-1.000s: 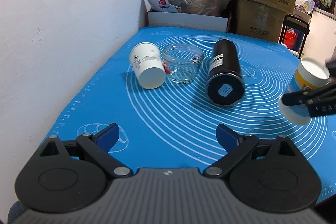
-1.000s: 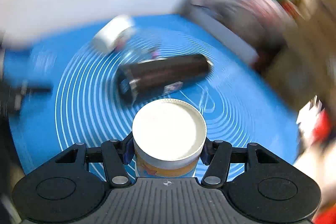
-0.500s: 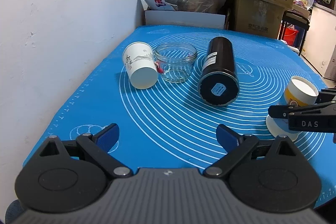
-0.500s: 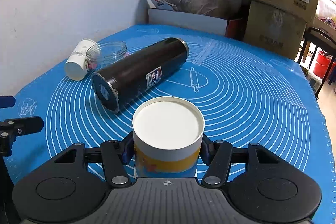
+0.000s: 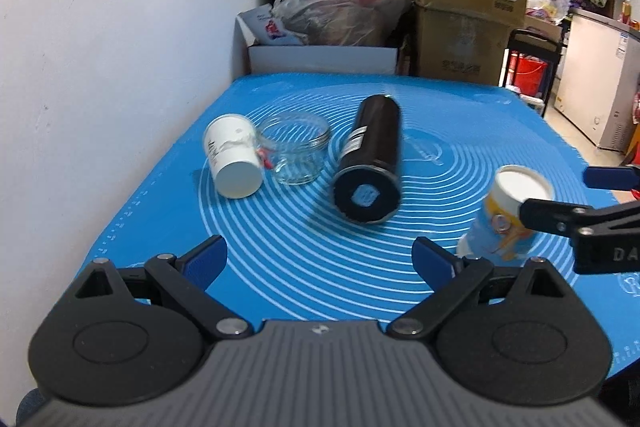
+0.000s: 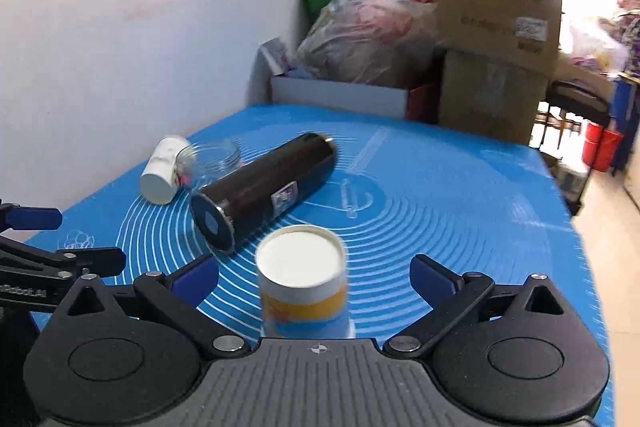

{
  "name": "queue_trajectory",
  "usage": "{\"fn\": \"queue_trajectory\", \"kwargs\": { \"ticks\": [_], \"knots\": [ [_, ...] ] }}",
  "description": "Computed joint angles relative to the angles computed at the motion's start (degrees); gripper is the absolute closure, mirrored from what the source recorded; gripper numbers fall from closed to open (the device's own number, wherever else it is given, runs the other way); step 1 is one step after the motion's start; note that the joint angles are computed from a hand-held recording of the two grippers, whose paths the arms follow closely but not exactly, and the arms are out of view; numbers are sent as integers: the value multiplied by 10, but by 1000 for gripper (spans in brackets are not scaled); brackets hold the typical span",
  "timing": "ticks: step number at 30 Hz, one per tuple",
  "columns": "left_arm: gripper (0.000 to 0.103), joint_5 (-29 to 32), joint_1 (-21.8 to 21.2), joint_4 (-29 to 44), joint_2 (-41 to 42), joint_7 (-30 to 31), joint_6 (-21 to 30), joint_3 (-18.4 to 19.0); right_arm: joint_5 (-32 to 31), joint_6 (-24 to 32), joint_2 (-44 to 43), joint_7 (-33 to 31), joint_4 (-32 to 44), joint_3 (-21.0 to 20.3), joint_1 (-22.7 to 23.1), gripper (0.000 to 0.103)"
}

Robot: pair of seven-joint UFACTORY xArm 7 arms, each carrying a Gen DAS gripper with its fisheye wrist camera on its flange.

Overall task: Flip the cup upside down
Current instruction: 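Lift the cup with the right gripper and set it rim-down on the mat, then open the right gripper and withdraw it from the cup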

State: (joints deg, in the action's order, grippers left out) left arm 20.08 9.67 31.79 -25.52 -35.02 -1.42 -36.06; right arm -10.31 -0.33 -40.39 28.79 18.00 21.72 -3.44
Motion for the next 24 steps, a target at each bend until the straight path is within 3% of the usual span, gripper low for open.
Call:
{"fn": "queue_trajectory", "kwargs": {
  "ticks": [5,8,16,24],
  "knots": [
    [5,-7,-36,-6,-11,2,5,13,-19,131,-130,49,-20,41,-18,0],
    [5,-13,-65,-12,-15,5,9,26,-14,172,-178,80,-44,12,18,0],
    [5,-22,-123,-35,-32,23,16,55,-16,224,-272,125,-95,-22,82,0],
    [5,-33,-160,-53,-53,33,28,70,-16,259,-305,144,-104,-21,121,0]
  ]
}}
